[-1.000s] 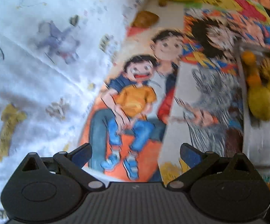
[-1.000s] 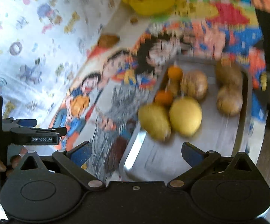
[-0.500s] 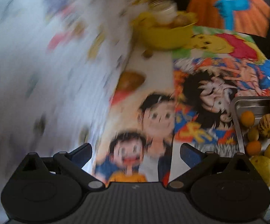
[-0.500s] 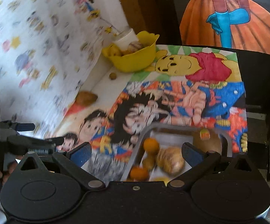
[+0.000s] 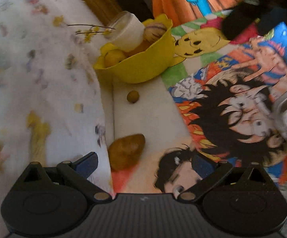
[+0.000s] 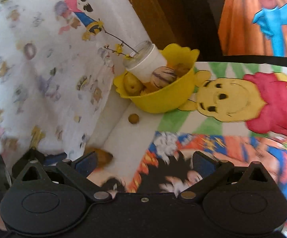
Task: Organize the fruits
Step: 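Move both tools toward the remaining fruits beside the yellow bowl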
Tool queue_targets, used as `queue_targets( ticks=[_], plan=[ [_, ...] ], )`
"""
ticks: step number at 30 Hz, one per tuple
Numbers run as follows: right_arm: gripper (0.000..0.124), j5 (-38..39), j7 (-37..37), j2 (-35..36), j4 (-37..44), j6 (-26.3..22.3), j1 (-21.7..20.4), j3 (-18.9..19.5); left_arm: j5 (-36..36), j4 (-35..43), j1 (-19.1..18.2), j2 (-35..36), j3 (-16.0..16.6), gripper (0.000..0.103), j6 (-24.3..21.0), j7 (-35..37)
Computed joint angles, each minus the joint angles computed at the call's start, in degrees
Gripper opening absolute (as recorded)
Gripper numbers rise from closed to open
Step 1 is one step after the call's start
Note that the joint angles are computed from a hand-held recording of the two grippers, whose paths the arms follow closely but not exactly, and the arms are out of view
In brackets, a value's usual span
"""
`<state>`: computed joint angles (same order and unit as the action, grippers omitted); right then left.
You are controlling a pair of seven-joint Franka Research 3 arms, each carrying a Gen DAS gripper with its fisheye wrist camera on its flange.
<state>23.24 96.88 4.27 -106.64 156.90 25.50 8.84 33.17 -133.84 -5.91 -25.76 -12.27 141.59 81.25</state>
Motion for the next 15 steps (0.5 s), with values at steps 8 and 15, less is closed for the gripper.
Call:
queue_targets(
  ticks=[8,15],
  plan=[
    [0.089,2.7,-6.6,13.2,11.1,3.7,0.4,1.9,4.0,4.8,1.9,7.9,-0.5,0.092,-1.8,-0.1],
    [0.074,1.2,-8.0,21.2,19.2,2.9,1.4,2.1,6.3,6.5,1.5,10.9,-0.2,0.084,-2.6,-1.2]
  ],
)
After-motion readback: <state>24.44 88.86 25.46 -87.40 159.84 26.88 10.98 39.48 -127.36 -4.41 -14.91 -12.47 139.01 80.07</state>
